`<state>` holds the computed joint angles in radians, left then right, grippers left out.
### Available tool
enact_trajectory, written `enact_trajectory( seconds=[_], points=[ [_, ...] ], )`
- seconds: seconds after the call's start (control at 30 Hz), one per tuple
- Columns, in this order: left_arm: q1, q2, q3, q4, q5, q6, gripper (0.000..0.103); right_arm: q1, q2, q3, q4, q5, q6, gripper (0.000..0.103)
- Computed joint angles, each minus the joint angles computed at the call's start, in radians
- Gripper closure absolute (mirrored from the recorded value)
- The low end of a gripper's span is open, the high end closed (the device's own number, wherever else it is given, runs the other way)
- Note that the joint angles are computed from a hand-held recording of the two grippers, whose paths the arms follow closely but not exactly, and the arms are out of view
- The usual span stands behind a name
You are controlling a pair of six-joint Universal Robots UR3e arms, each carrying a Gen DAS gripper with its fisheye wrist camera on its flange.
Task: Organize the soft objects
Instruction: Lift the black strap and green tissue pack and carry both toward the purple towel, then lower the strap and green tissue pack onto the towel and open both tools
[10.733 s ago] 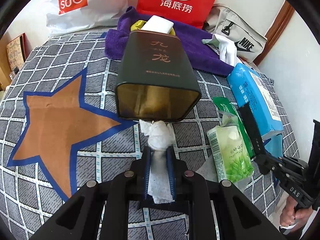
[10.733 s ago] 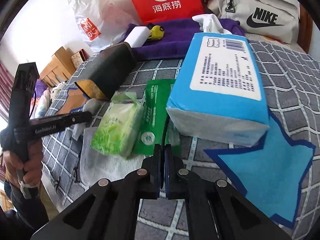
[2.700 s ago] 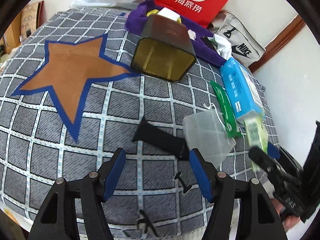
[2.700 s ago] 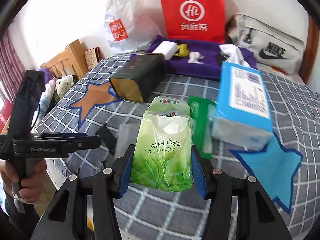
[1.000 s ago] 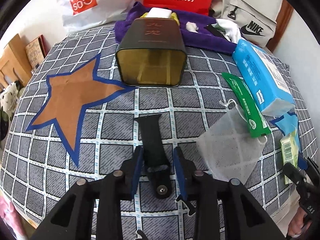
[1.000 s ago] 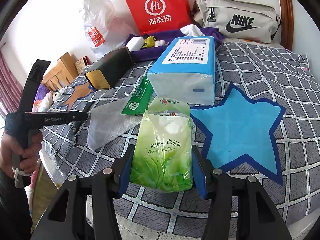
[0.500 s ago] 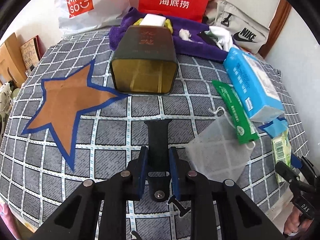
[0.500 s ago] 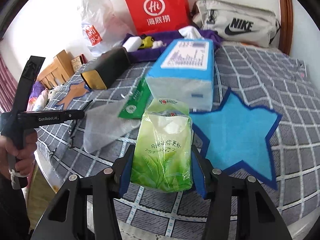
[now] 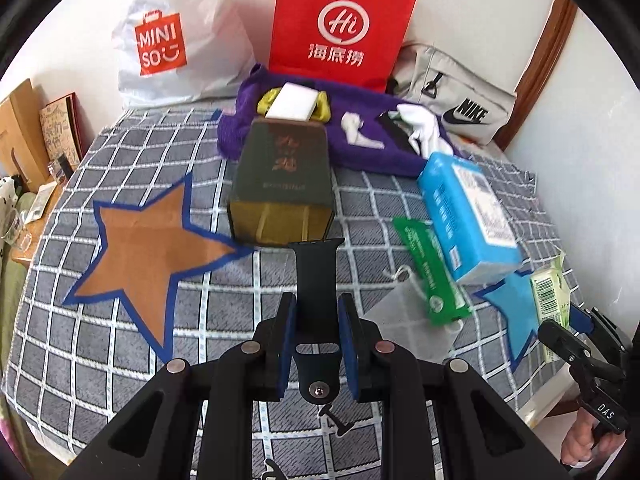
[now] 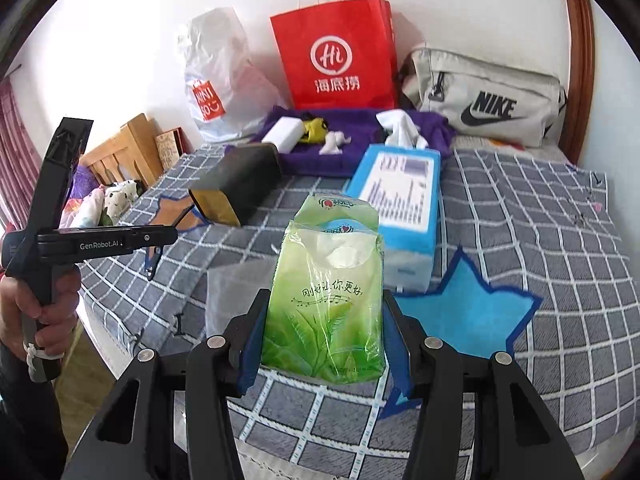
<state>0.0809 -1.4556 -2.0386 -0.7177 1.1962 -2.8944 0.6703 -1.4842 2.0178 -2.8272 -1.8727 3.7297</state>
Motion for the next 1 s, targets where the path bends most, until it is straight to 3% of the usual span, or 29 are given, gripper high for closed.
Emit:
enact_trajectory(
  seconds=[0.67,1.0],
  points=[
    [-0.048,-0.237,0.381,-0.06,-0.031,-0.068,0.083,-0.191,0.079,-0.269,0.113,0.111,-0.128,0.051],
    [-0.074,-0.409,0.637,-0.127,-0.041,-0.109,0.083,-0.271,0.185,-0.444,0.174,0.112,-0.188,0.051]
  ],
)
